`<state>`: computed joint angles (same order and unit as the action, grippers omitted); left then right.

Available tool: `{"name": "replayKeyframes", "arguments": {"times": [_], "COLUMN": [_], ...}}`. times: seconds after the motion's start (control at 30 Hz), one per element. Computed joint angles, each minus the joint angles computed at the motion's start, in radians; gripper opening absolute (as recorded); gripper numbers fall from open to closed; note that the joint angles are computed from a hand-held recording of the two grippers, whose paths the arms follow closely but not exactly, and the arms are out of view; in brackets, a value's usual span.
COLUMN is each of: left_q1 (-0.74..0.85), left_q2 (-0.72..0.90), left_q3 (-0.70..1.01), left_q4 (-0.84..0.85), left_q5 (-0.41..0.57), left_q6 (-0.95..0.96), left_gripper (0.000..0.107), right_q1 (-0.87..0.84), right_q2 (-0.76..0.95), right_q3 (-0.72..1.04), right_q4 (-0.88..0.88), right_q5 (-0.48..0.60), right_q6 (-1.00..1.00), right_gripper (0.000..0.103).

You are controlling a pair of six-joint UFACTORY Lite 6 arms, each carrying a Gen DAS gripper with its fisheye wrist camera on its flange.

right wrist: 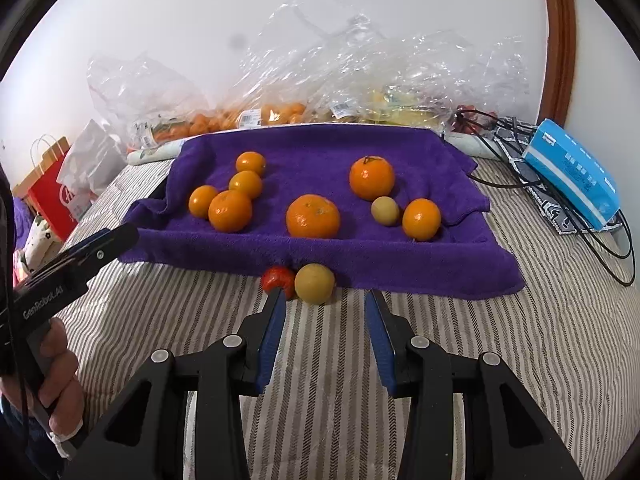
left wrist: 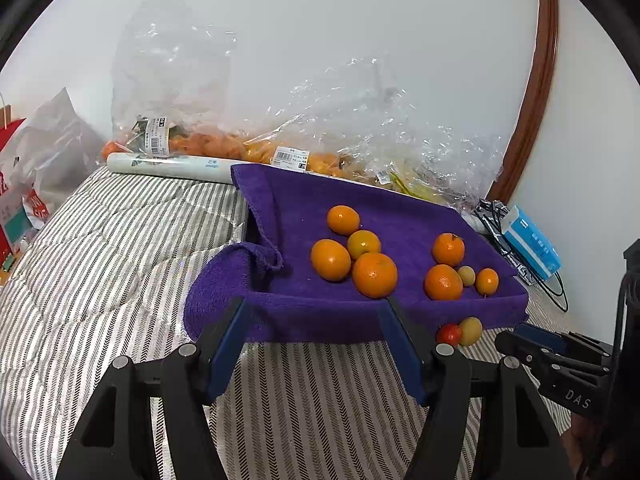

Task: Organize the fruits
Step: 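Pull both tools back from the towel toward the red and yellow-green fruits, then grasp the yellow-green fruit with the right tool and lift it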

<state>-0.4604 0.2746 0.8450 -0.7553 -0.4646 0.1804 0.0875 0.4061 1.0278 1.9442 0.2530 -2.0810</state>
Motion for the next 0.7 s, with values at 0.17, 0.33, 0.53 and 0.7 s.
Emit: {"name": "replayKeyframes", "arguments": {"times": [0.17, 0.33, 0.53, 0.7], "left_q1": [-0.002, 0.001, -0.009, -0.026], "left_q2": [0.004, 0.008, 0.017, 0.016], "left_q3": [0.003, 0.01, 0.022, 0.024], "left_q4": [-0.005, -0.008, -0.023, -0.047], "left_q5": [-0.002, 0.013, 0.014, 0.006], "left_q6": [0.002, 0.011, 0.036, 0.072], "left_gripper": [0.065, 0.065, 0.065, 0.065], "right_q1": [0.006, 0.015, 0.027, 0.035], "right_q2": [0.049, 0.1, 0.148, 0.188], "right_q3": [0.056, 0.109, 0.16, 0.201], "right_q4": [-0.106, -0.157, -0.196, -0.244], "right_q5": [-0.003, -0.009, -0.025, -0.044], "right_q6": [0.101, 0.158, 0.196, 0.248], "right_gripper": [0.042, 0.042, 0.042, 0.042]}}
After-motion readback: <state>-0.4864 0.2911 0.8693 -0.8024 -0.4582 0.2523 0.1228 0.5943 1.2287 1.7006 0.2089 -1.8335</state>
